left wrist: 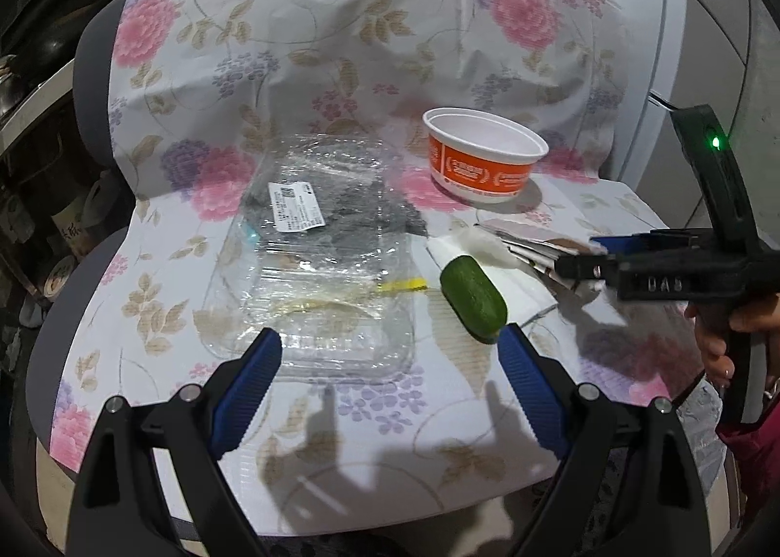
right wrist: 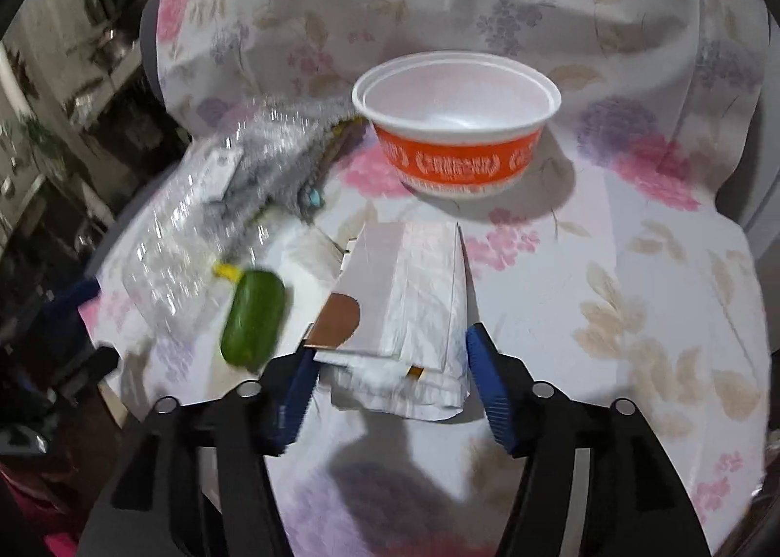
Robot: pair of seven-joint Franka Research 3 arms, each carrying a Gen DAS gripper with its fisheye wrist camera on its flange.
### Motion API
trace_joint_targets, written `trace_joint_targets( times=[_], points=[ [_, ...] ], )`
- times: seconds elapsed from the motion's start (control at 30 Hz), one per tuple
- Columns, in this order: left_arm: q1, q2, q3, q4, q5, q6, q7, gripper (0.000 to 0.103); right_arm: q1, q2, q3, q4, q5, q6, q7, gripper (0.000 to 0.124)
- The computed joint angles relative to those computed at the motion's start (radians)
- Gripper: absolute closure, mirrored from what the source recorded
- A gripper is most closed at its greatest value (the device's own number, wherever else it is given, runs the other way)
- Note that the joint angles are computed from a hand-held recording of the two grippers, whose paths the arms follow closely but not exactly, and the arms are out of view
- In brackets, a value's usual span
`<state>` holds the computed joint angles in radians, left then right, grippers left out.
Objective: Collect trash
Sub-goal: 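Lift the paper packet with the right gripper while the left gripper grasps the green cucumber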
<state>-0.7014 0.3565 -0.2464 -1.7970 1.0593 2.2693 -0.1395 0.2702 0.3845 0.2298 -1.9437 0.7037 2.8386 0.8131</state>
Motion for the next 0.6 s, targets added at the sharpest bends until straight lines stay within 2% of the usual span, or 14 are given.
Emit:
trace_joint_targets(
  times=[0.07, 0.13, 0.17, 0.23, 0.27, 0.3, 0.33, 0.37, 0.4, 0.47, 0.5, 0.53, 0.6],
  points=[
    [-0.001, 0.003, 0.0, 0.002, 0.0, -0.003, 0.001, 0.015, 0.004, -0.009, -0.004, -0.016, -0.012, 0.005, -0.003, 0.051],
    [0.0, 0.003, 0.001, 0.0, -0.001, -0.001, 0.0, 0.015, -0.038, -0.009, 0.039, -0.013, 0.062, 0.013, -0.076, 0.045],
    [0.001, 0.004, 0.002, 0.001, -0.002, -0.001, 0.0, 0.015, -0.06, -0.004, 0.059, -0.005, 0.115, 0.012, -0.111, 0.045],
    [0.003, 0.006, 0.003, 0.002, -0.005, 0.002, 0.0, 0.015, -0.056, 0.02, 0.051, 0.025, 0.151, 0.01, -0.106, 0.048],
    [0.003, 0.009, 0.003, 0.005, -0.008, 0.001, 0.003, 0.015, -0.029, 0.033, 0.024, 0.036, 0.123, 0.017, -0.062, 0.053],
    [0.003, 0.012, 0.003, 0.008, -0.01, 0.001, 0.006, 0.015, 0.028, 0.055, -0.037, 0.055, 0.032, 0.018, 0.035, 0.066],
    [0.003, 0.013, 0.003, 0.008, -0.01, 0.003, 0.009, 0.015, 0.066, 0.071, -0.077, 0.068, -0.043, 0.01, 0.105, 0.071],
    [0.002, 0.015, 0.003, 0.011, -0.01, 0.004, 0.012, 0.015, 0.114, 0.09, -0.127, 0.08, -0.14, -0.004, 0.188, 0.072],
    [0.002, 0.017, 0.004, 0.011, -0.011, 0.006, 0.014, 0.015, 0.135, 0.09, -0.141, 0.065, -0.185, 0.03, 0.214, 0.073],
    [0.0, 0.02, 0.006, 0.014, -0.013, 0.005, 0.015, 0.015, 0.17, 0.081, -0.161, 0.03, -0.265, 0.101, 0.249, 0.092],
    [0.001, 0.021, 0.007, 0.014, -0.015, 0.007, 0.014, 0.015, 0.171, 0.077, -0.159, 0.023, -0.284, 0.11, 0.264, 0.112],
    [0.0, 0.022, 0.008, 0.014, -0.015, 0.01, 0.011, 0.015, 0.176, 0.071, -0.164, 0.014, -0.308, 0.119, 0.283, 0.119],
    [-0.002, 0.023, 0.009, 0.015, -0.013, 0.011, 0.01, 0.015, 0.154, 0.052, -0.138, -0.013, -0.328, 0.147, 0.288, 0.121]
  ],
)
